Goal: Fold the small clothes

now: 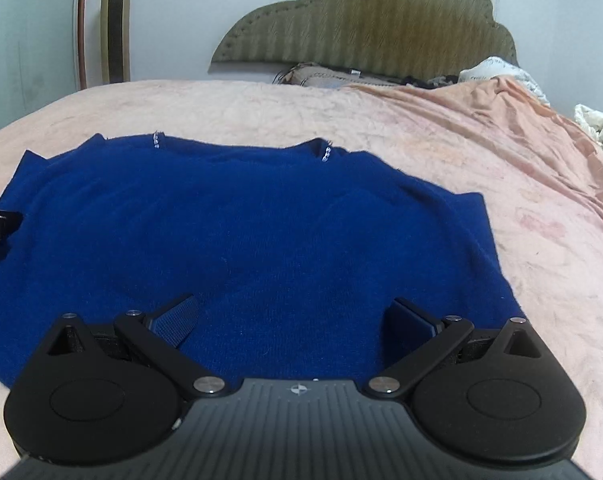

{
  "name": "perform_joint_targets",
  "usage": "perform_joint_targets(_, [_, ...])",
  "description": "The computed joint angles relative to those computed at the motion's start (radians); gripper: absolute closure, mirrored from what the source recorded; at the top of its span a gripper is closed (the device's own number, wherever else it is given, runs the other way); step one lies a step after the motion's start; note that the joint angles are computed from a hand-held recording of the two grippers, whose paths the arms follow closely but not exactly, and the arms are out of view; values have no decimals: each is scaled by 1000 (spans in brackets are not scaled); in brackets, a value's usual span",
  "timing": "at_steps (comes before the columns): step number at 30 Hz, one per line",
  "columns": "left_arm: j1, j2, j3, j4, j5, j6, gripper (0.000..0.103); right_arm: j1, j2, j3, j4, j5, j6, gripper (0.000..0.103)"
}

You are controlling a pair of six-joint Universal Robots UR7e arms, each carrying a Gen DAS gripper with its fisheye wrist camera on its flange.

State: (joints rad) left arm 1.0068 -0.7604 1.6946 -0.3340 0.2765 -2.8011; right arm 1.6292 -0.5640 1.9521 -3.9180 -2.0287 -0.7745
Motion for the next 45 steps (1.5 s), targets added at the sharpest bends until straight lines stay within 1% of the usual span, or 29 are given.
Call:
perform_joint_targets(1, [-2, -6, 19, -43, -1, 23, 21, -2, -3, 1, 8, 4, 8, 0])
perform_joint_targets(5, [-4, -29, 100, -288, 3, 208, 20, -12, -16, 12, 30, 29, 36, 0])
perform_joint_targets(6, [-5, -32, 112, -332, 2, 246, 20, -12, -14, 15, 24, 30, 36, 0])
perform_joint_targets(9, [-8, -33, 128, -408, -6, 322, 20, -11, -7, 16, 11, 29, 29, 0])
perform_joint_targets(11, [-6, -34, 126, -393, -1, 307, 20, -13, -10, 17, 18, 35, 36, 0])
perform_joint_targets(17, [7, -46, 110, -259, 36, 151, 18, -20, -22, 21, 43, 52, 61, 0])
perform_joint_targets(23, [19, -51, 96, -172, 65, 39, 16, -19, -19, 20, 42, 51, 68, 0])
perform_joint_targets(30, [26, -54, 90, -127, 83, -25, 16, -19, -22, 20, 45, 49, 70, 0])
perform_joint_targets(45, [23, -51, 84, -104, 85, -57, 15, -21, -24, 26, 34, 51, 78, 1])
